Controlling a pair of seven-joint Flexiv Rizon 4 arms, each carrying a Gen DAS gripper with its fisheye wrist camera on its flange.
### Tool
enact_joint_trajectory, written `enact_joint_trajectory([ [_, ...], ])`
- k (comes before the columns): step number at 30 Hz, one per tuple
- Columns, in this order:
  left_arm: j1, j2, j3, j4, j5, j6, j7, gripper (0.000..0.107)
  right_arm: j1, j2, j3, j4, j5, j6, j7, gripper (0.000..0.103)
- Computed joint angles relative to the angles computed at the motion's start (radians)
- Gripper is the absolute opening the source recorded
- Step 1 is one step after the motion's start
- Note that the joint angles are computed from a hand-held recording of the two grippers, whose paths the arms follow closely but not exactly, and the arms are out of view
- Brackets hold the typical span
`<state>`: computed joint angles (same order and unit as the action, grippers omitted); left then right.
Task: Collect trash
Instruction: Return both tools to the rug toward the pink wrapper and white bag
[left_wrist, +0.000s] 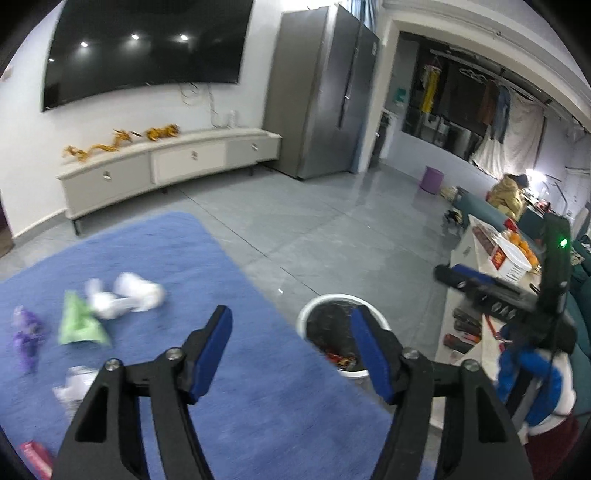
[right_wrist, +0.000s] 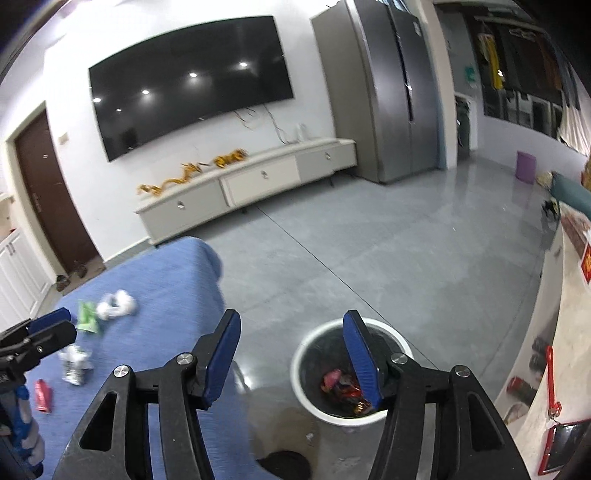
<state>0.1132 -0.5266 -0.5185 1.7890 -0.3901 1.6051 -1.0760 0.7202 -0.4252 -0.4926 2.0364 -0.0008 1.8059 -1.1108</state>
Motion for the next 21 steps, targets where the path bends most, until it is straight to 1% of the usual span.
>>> enact_joint_trajectory([
  [1,0.045,0.02,-0.035,0.042,-0.002,0.034,0.01,0.069,0.022,0.007,-0.015,0.005,0.001,0.003,-0.003,0.056],
  [3,0.169,0.063,-0.129,0.135,0.01,0.093,0.007,0.069,0.095,0.026,-0.069,0.015,0.001,0.0,-0.013,0.057],
  [4,0.209,0.074,-0.156,0.159,0.022,0.104,-0.002,0.07,0.121,0.03,-0.087,0.019,0.001,0.001,-0.017,0.057],
  [5,0.275,0.092,-0.199,0.2,0.033,0.12,-0.014,0.071,0.147,0.035,-0.103,0.022,0.001,0.001,-0.023,0.059],
  [7,0.377,0.118,-0.26,0.261,0.06,0.141,-0.039,0.071,0.17,0.044,-0.101,0.022,-0.006,0.002,-0.039,0.062],
  [8,0.438,0.136,-0.288,0.303,0.077,0.161,-0.054,0.072,0.186,0.045,-0.103,0.019,-0.011,-0.002,-0.046,0.064],
  [9,0.481,0.146,-0.299,0.33,0.093,0.17,-0.066,0.072,0.196,0.044,-0.103,0.015,-0.015,-0.006,-0.05,0.065],
  [10,0.504,0.155,-0.296,0.347,0.136,0.172,-0.111,0.073,0.202,0.042,-0.099,0.012,-0.02,-0.009,-0.052,0.066],
  [11,0.555,0.169,-0.32,0.387,0.114,0.183,-0.107,0.073,0.207,0.038,-0.093,0.008,-0.024,-0.011,-0.053,0.068],
  [12,0.585,0.179,-0.323,0.414,0.124,0.187,-0.127,0.073,0.206,0.032,-0.077,-0.006,-0.033,-0.022,-0.051,0.069],
  [13,0.597,0.187,-0.312,0.426,0.133,0.187,-0.141,0.074,0.185,0.022,-0.047,-0.023,-0.045,-0.028,-0.047,0.07],
  [14,0.609,0.203,-0.284,0.455,0.139,0.192,-0.158,0.074,0.156,0.011,-0.007,-0.043,-0.06,-0.037,-0.045,0.07],
  [15,0.608,0.215,-0.251,0.475,0.142,0.194,-0.175,0.074,0.145,0.006,0.016,-0.051,-0.074,-0.041,-0.041,0.071],
  [16,0.615,0.224,-0.238,0.491,0.149,0.196,-0.194,0.074,0.124,-0.002,0.044,-0.062,-0.089,-0.045,-0.038,0.071],
  [19,0.682,0.25,-0.22,0.561,0.157,0.184,-0.266,0.074,0.015,-0.036,0.184,-0.117,-0.143,-0.067,-0.034,0.073],
  [20,0.705,0.252,-0.226,0.575,0.161,0.176,-0.288,0.074,-0.017,-0.047,0.226,-0.133,-0.161,-0.074,-0.034,0.073],
  [21,0.732,0.252,-0.242,0.583,0.171,0.168,-0.304,0.074,-0.072,-0.069,0.296,-0.166,-0.184,-0.09,-0.039,0.073],
])
